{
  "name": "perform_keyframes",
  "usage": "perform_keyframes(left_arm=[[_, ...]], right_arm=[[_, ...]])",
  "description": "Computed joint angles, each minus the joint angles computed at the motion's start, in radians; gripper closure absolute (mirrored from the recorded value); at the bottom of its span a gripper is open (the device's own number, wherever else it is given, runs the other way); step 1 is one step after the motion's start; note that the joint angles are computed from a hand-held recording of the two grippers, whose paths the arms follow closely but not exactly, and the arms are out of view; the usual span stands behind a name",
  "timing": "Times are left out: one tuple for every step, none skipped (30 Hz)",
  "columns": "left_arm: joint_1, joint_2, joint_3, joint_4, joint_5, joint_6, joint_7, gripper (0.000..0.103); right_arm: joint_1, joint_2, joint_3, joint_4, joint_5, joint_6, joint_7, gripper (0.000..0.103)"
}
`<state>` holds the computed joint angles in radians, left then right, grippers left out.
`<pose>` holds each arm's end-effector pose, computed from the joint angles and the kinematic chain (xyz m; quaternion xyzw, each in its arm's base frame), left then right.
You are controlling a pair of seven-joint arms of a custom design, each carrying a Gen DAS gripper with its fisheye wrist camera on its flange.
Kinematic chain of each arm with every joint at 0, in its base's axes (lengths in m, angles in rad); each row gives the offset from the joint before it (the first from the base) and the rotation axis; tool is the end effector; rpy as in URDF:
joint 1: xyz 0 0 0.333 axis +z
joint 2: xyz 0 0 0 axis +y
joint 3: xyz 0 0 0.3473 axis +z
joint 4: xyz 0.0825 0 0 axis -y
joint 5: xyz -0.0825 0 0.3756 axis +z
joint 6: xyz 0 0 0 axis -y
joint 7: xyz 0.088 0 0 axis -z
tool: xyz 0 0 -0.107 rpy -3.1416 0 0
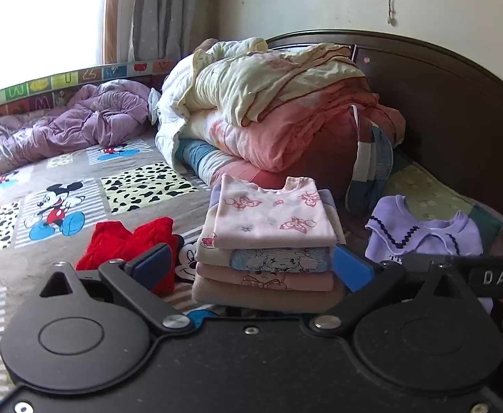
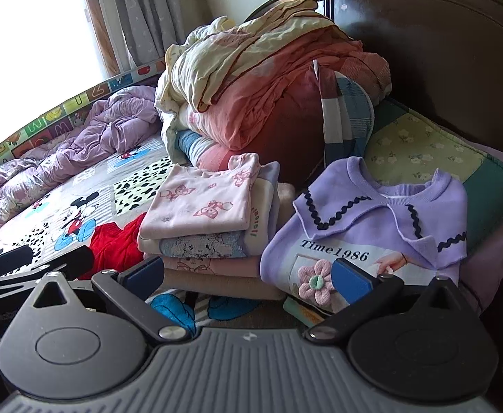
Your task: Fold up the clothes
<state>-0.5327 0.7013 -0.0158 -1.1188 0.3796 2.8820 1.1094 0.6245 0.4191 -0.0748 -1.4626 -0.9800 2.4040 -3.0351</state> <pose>0.6801 -0.4344 0.5534 -0.4780 0.7119 -0.4421 0.2634 0.6196 0.3857 0.5352 -0.4402 0.7674 -0.3135 0.3451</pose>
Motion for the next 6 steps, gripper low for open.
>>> perform_keyframes(left_arm=[[0.007,-0.002,-0.012,-0.002,-0.007,-0.001,0.009,0.001],[0.012,-0.004,-0.019,-0.005,-0.013,-0.001,0.016,0.001],[0.000,-0.007,-0.001,-0.010,-0.001,0.004,0.007,0.001],[-0.014,-0.009,0.020,-0.010,0.013,0.000,-0.006,0.001],[-0.017,-0.010,0.024,-0.010,0.018,-0.005,-0.012,0.001],[-0.015,-0.010,0.021,-0.010,0.019,-0.007,-0.014,0.001]], right_arm=[[0.000,0.001,0.001,0.000,0.002,0.000,-0.003,0.000],[0.000,0.002,0.002,0.001,0.005,-0.001,-0.005,0.000],[0.000,0.001,0.002,0.001,0.006,-0.001,-0.006,0.000],[0.001,0.001,0.002,-0.001,0.006,0.000,-0.006,0.000],[0.002,0.000,0.002,-0.003,0.006,0.001,-0.006,0.000],[0.001,-0.002,0.002,-0.005,0.007,0.002,-0.005,0.000]])
